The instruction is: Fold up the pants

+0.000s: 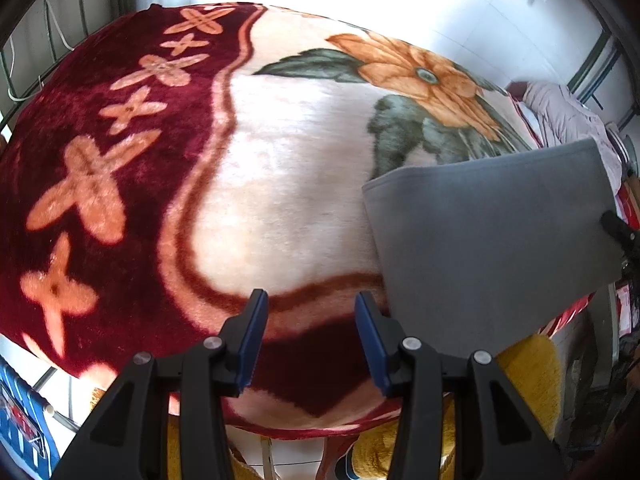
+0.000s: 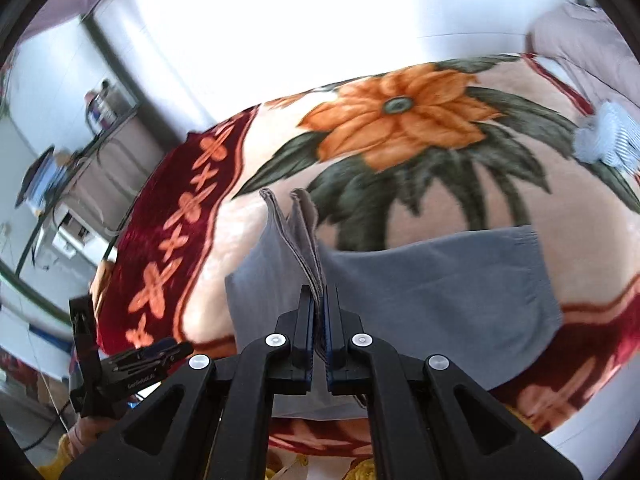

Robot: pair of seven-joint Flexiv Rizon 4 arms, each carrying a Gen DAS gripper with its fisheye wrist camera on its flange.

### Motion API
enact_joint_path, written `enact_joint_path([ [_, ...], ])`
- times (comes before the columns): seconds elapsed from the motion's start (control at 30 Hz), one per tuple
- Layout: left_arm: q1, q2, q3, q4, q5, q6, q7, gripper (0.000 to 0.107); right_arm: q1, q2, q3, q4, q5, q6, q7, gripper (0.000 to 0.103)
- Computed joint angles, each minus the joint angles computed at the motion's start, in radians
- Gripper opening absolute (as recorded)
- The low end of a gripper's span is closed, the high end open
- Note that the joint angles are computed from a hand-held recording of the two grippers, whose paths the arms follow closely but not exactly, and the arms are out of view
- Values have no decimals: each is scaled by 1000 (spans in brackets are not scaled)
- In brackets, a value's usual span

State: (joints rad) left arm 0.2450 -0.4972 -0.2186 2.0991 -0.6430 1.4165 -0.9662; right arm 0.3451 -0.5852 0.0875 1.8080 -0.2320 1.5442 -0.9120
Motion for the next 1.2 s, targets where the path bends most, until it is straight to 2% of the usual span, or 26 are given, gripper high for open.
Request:
enact_joint_path([
  [0.33, -53, -22, 35, -47, 74, -19, -25, 47, 65, 53, -181, 99, -17, 54, 102, 5],
  [0.5, -73, -31, 40, -70, 108, -25, -34, 47, 169, 64, -360, 147, -52, 72, 180, 5],
  [0.67, -108, -49, 59, -107, 154, -42, -52, 47, 167, 44, -411, 153, -55, 61, 228, 5],
  [0.73, -125, -59, 68, -126, 175, -49, -61, 47, 142, 21, -404, 142, -54, 50, 240, 5],
  [0.8, -140, -68, 74, -143, 194, -56, -69, 47, 64, -12, -327, 108, -45, 31, 228, 5],
  [0.9, -161, -86, 79, -173, 218, -67, -81, 47, 0, -66, -271, 62, -51, -3, 207, 5],
  [1.03, -183, -115, 77, -216, 242, -84, -88, 47, -42, -128, -242, 12, -60, -42, 186, 6],
  [1.13, -200, -139, 74, -253, 256, -101, -96, 47, -43, -149, -255, -13, -74, -111, 195, 6],
  [1.2, -182, -148, 34, -258, 241, -89, -72, 47, -43, -136, -256, 2, -74, -99, 209, 7],
])
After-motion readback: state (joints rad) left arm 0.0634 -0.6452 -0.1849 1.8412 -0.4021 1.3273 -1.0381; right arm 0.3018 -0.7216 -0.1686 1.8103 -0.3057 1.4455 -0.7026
